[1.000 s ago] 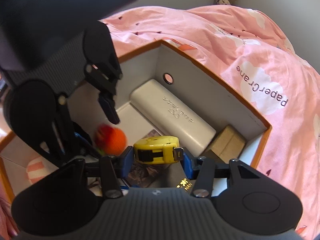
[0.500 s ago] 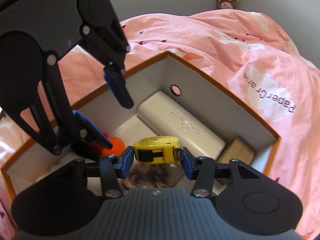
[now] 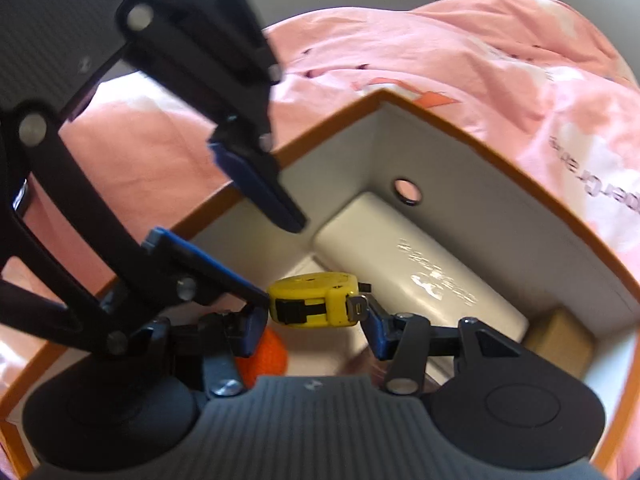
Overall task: Organize objects
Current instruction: 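Lower the ball and tape measure into the orange box and open both tools, then withdraw both tools up and back from the orange box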
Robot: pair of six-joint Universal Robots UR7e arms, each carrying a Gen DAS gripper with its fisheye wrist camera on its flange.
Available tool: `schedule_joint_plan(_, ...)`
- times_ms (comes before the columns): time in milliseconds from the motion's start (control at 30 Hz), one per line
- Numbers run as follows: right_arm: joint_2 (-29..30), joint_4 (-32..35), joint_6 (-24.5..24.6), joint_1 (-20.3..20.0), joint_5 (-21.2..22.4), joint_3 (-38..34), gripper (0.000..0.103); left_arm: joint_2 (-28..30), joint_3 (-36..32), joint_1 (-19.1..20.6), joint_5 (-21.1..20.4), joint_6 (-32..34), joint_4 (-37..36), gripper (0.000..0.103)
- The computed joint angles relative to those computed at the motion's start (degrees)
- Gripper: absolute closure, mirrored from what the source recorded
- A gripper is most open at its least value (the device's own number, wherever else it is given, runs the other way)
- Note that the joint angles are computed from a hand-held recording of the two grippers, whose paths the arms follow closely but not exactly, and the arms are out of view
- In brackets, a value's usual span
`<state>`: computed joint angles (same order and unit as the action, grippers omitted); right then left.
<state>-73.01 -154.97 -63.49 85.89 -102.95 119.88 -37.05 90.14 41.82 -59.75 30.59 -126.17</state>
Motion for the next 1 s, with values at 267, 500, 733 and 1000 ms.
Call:
schedule_joint_plan(267,2.4,-2.0,-4.7,1.2,-4.0,0.3,0.05,-1.2,3.5,0.0,0.5,-0.1,-2.3,0.063)
schedule_joint_plan(500,1.7,-4.5,-5.4,1.4,-6.4,0.9,0.046,-2.8,6.2,0.0,0.5,-1.3,-3.8,0.063)
schedule_joint_plan(733,-0.7,-2.6,-4.7,0.5,-6.9,0.8,0.063,-4.7,9.2,0.1,0.3,-2.4,-4.9,0.063)
schedule_joint_plan(1000,-0.9,-4.3,-6.4,0.3,-5.8,2.0,0.08,-6.5,12.8,-0.2,0.3,-4.1,-6.9,0.063)
